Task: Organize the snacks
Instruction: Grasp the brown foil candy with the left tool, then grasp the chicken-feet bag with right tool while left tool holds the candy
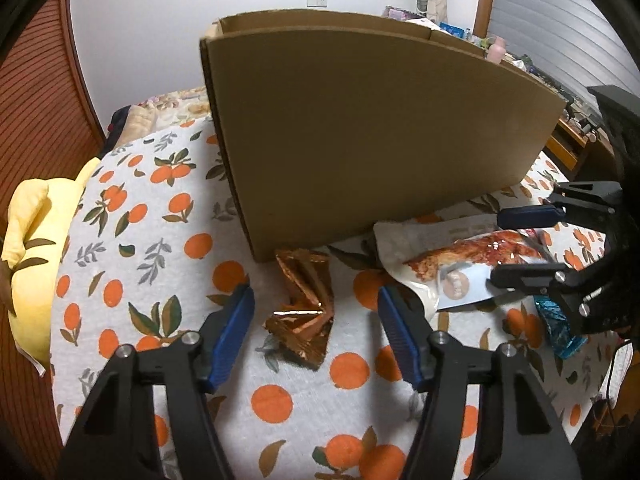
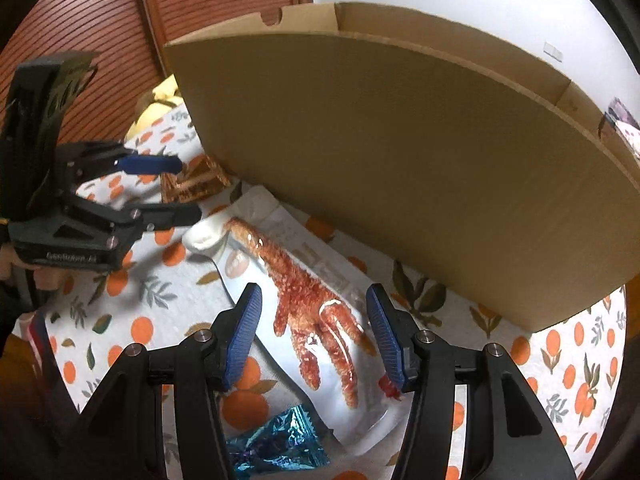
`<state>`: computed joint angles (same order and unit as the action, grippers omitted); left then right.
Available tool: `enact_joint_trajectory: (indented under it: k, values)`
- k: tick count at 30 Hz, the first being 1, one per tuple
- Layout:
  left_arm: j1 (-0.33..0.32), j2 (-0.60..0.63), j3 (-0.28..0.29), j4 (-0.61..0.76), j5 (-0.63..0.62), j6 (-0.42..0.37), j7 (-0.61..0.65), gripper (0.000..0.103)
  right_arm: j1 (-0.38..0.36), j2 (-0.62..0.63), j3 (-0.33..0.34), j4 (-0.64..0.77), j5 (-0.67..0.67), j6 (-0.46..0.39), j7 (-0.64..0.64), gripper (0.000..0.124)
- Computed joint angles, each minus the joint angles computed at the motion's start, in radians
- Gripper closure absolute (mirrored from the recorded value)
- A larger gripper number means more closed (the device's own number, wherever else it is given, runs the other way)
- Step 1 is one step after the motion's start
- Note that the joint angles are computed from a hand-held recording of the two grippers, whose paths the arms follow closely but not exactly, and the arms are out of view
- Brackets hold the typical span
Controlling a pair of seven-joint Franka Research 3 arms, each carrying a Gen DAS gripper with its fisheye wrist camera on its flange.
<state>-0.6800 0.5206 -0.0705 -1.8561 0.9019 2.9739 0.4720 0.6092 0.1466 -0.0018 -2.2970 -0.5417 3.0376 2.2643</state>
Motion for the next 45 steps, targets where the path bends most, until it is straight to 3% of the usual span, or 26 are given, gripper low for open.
enact_joint_trajectory:
  k: [3,8,10,13,27,30,33,39,45]
  values:
    - [0.008,0.013,-0.004,0.008,-0.014,-0.001,0.007,0.043,-0.006,-0.002,0.011,-0.005,0.017,0.000,-0.027,0.066]
    - [-0.020,0.019,0.039,0.015,0.019,0.018,-0.045,0.054,-0.015,-0.007,0.027,-0.011,0.057,-0.006,-0.077,0.064]
    - [-0.038,0.017,0.061,0.015,0.048,0.014,-0.075,0.069,-0.012,-0.008,0.025,-0.013,0.058,-0.009,-0.084,0.061]
    - [-0.045,0.009,0.073,0.006,0.099,0.016,-0.113,0.079,-0.012,-0.007,0.027,-0.016,0.063,-0.006,-0.093,0.059]
    - [-0.039,-0.040,0.049,-0.053,0.263,0.044,-0.281,0.081,0.011,0.042,0.008,0.051,0.079,-0.041,-0.157,0.050]
    - [-0.038,-0.050,0.042,-0.058,0.310,0.047,-0.330,0.081,-0.008,0.067,0.037,0.079,0.140,-0.057,-0.231,0.044]
    - [-0.030,-0.061,0.028,-0.064,0.356,0.050,-0.375,0.081,0.045,0.094,-0.015,0.123,0.063,-0.107,-0.192,0.040]
    - [-0.005,-0.078,-0.006,-0.073,0.429,0.051,-0.448,0.081,-0.013,0.122,0.037,0.148,0.211,-0.105,-0.306,0.038]
    - [0.019,-0.092,-0.036,-0.081,0.487,0.047,-0.501,0.081,0.018,0.113,0.008,0.132,0.237,-0.095,-0.310,0.042]
